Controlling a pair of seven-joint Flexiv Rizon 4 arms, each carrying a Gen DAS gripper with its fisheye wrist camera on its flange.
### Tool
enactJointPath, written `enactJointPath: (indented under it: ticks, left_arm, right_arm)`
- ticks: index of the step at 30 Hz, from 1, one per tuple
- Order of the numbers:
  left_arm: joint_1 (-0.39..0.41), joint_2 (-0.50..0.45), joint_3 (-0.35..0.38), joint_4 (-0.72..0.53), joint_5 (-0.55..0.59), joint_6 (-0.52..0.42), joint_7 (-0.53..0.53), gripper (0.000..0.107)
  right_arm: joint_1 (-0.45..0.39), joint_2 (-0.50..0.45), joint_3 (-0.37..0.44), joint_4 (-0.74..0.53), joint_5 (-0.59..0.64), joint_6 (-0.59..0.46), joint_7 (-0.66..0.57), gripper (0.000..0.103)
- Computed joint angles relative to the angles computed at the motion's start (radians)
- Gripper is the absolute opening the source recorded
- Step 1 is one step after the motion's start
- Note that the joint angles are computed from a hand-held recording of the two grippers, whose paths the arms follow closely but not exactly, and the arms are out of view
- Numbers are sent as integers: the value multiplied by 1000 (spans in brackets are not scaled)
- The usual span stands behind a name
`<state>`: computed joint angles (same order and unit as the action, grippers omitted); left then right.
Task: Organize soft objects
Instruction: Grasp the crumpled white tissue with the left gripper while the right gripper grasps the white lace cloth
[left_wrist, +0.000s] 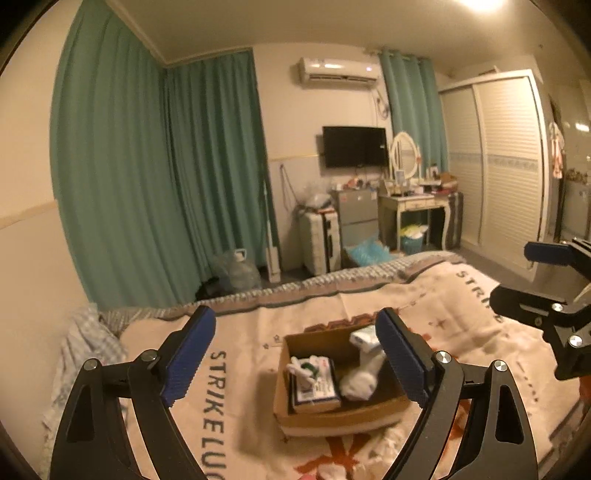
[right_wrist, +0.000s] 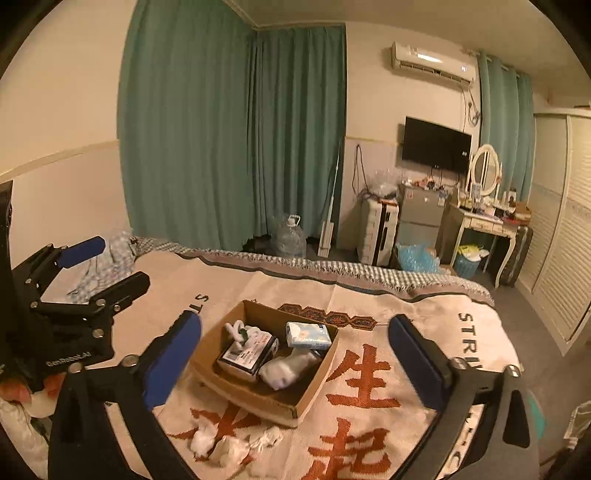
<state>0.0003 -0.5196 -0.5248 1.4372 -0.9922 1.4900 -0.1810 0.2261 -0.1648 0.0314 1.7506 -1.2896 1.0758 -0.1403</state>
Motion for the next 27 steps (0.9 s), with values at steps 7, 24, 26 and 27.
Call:
enactJointPath:
  ticks: [7,24,26,27]
  left_arm:
    - [-4,78,83,127,-58,-73,-9,90]
    - [-67,-96,251,165,245,-84,-314,90]
    - [-73,-114,268,155,291,-100,-355,90]
    - [-78,-123,280,148,316,-109,-377,90]
  right_arm:
    - [20,54,50,88,7,-43,19,103]
    - [83,-247,3,121,268,121,-64,89]
    - [88,-292,4,101,337,151,-113,85]
    - [91,-309,4,91,368,160,-139,81]
